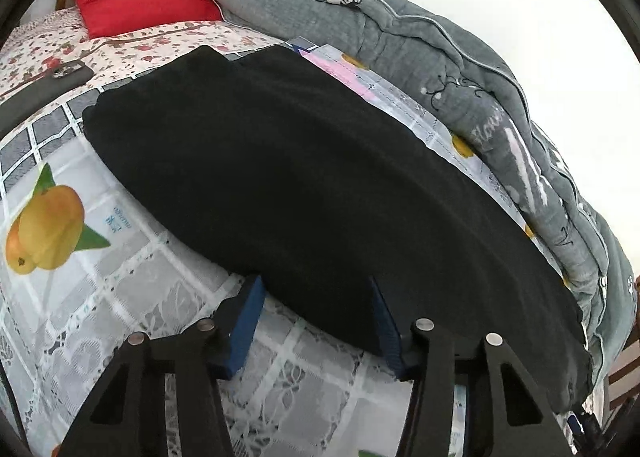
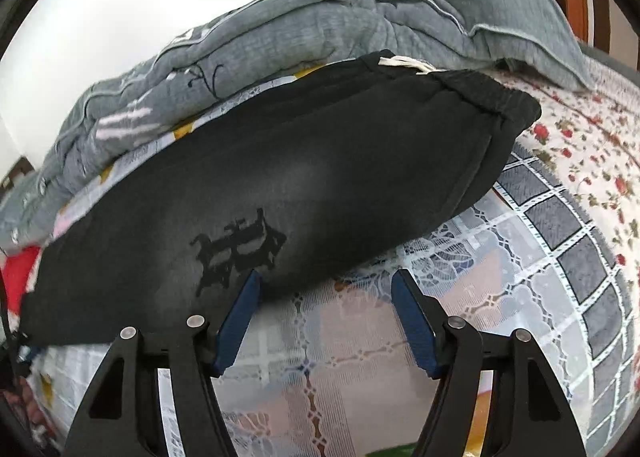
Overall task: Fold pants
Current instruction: 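Lower both tools to the black pants edge and close both grippers on it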
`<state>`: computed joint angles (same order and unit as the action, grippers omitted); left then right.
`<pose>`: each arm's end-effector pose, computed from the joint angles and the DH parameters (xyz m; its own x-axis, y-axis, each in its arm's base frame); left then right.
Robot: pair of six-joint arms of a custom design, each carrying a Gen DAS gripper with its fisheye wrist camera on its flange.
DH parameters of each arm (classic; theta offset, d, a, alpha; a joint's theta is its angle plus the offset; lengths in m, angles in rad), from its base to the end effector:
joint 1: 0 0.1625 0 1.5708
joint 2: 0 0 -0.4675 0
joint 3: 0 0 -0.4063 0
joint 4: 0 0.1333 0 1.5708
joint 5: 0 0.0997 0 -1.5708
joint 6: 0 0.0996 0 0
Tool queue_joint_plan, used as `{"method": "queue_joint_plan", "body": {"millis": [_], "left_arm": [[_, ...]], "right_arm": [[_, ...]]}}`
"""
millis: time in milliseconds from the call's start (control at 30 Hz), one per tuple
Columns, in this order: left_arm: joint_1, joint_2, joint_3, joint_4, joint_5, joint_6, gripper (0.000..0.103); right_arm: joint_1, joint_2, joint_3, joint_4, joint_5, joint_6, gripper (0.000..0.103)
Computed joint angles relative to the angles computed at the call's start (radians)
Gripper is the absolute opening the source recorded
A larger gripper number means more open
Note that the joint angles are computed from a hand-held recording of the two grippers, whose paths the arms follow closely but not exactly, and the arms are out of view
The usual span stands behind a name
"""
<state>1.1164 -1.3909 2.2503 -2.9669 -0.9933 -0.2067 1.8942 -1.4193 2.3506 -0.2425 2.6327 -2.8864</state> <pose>-0.0409 -0.5112 0.2940 -0.9341 -0.0440 -0.3542 0.1895 0.7798 -0.5967 0.1352 -0.2575 0.1908 -0.7053 0.6208 0.3422 -0.0248 0.4609 -0.8871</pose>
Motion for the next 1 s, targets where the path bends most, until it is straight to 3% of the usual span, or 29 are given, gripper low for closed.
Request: {"method": "queue_joint_plan", "body": {"millis": [133,267,600,800,1000], "left_arm": [[-0.006,0.013,-0.016,0.024,0.046,-0.007,0.034],[0.001,0.017,-0.033,0.053,0.065,-0.015,0.017],[0.006,-0.007,-0.044,0.083,0.032,-0.016,0.009],[-0.027,-0.024,-0.044,0.058,0.055,0.030,0.008],[-0.057,-0.023,-0.065,0.030,0.066,0.079,0.008]], "right_arm": [[-0.038,-0.040,0.007,-0.018,-0.061,-0.019,0.068],[-0.059,-0.024,-0.014,-0.018,-0.063,-0.033,0.068],[-0.054,0.010,-0.049,-0.001,-0.012,-0.029,0.029],[-0.024,-0.020,-0.047,-0.015,-0.004,-0.074,0.021],[0.025,-0.031,-0.084,-0.047,0.029,-0.188,0.020]]}}
